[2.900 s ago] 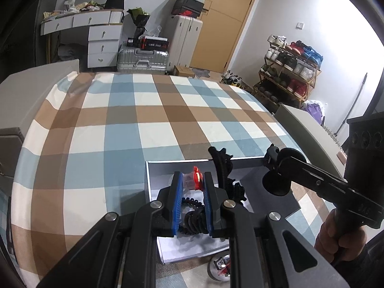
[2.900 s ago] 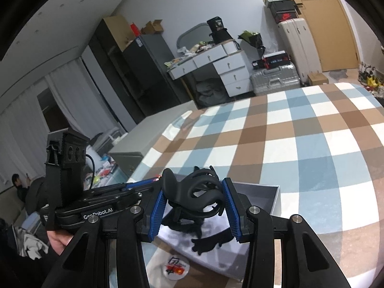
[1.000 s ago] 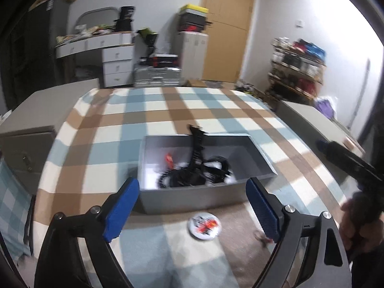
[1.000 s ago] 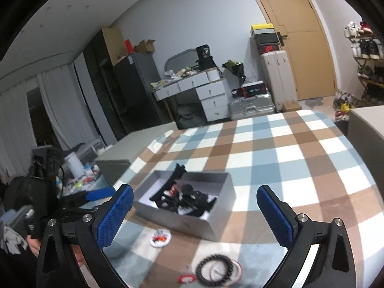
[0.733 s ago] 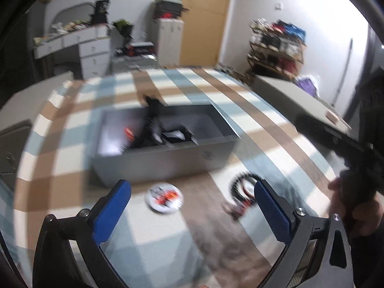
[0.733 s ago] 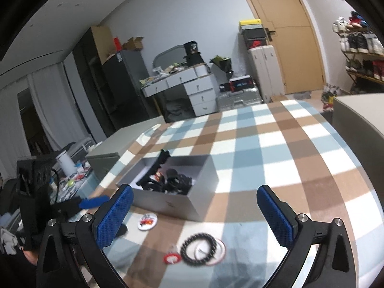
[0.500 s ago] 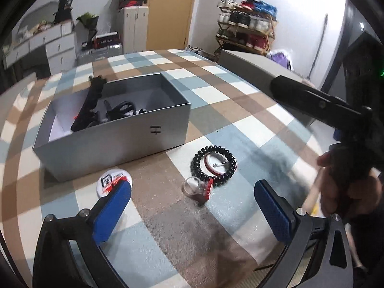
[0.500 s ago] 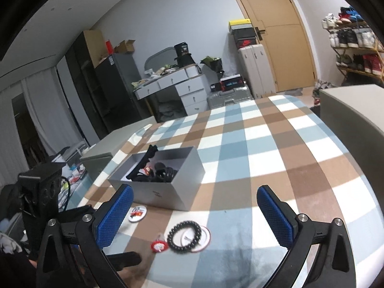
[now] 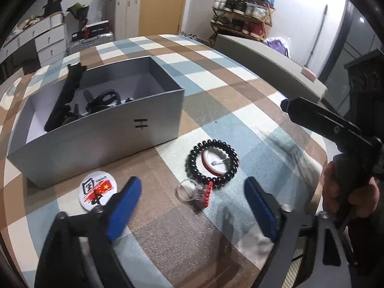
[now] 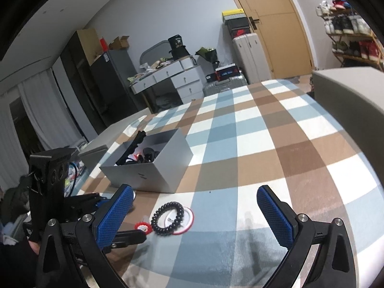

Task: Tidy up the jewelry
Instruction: 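Move both tools back to the bracelet and clear ring on the bed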

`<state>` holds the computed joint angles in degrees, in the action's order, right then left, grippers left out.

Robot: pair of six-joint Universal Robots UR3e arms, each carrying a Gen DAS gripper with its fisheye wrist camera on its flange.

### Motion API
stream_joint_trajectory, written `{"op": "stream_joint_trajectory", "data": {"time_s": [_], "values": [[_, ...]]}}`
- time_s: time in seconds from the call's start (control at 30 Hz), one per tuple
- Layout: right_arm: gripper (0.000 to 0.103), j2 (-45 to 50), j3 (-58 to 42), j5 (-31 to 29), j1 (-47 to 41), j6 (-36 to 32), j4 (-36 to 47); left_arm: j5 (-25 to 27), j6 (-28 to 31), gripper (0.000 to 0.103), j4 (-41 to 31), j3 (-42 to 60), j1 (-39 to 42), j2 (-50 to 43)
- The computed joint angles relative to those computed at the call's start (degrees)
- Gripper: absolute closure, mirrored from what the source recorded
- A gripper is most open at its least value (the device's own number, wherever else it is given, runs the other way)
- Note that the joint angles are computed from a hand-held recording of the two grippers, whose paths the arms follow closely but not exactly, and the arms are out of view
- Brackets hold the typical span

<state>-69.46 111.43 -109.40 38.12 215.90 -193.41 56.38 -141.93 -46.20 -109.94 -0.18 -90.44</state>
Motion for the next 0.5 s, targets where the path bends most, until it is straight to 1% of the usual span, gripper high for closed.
{"op": "stream_joint_trajectory", "data": {"time_s": [0.03, 0.07, 0.13, 0.17, 0.2, 0.23, 0.27, 0.3, 0.33, 0.4, 0.5], "values": [[0.0, 0.0, 0.4, 0.4, -0.2, 0.2, -0.4, 0.4, 0.8, 0.028, -0.5, 0.4, -0.4, -0.2], [0.0, -0.1, 0.9, 1.0, -0.5, 0.4, -0.8, 0.6, 1.9, 0.036, -1.3, 0.7, -0.5, -0.3], [0.0, -0.4, 2.2, 3.0, -1.3, 0.6, -2.4, 1.9, 2.7, 0.046, -1.3, 1.6, -1.5, -0.9], [0.0, -0.4, 2.7, 3.9, -1.6, 0.6, -3.3, 2.7, 3.0, 0.054, -1.9, 2.4, -2.1, -1.3], [0.0, -0.4, 3.2, 4.2, -1.7, 0.7, -4.0, 2.9, 3.3, 0.059, -2.4, 3.0, -2.2, -1.7], [0.0, -0.4, 3.2, 4.2, -1.7, 0.7, -4.3, 3.2, 3.4, 0.066, -2.7, 3.5, -2.5, -2.1], [0.0, -0.3, 3.4, 4.0, -1.7, 0.7, -4.6, 3.3, 3.7, 0.071, -3.0, 3.7, -2.5, -2.2], [0.0, -0.3, 3.6, 3.7, -1.6, 0.8, -5.1, 3.4, 4.0, 0.073, -3.2, 3.8, -2.6, -2.1], [0.0, -0.3, 3.6, 3.6, -1.5, 0.8, -5.3, 3.4, 4.3, 0.078, -3.2, 3.7, -2.5, -2.2], [0.0, -0.4, 3.6, 3.8, -1.6, 0.6, -5.3, 3.8, 4.2, 0.078, -3.5, 3.8, -2.8, -2.0], [0.0, -0.5, 3.1, 4.4, -1.7, 0.5, -3.9, 2.9, 5.1, 0.078, -5.0, 4.1, -2.4, -1.9]]}}
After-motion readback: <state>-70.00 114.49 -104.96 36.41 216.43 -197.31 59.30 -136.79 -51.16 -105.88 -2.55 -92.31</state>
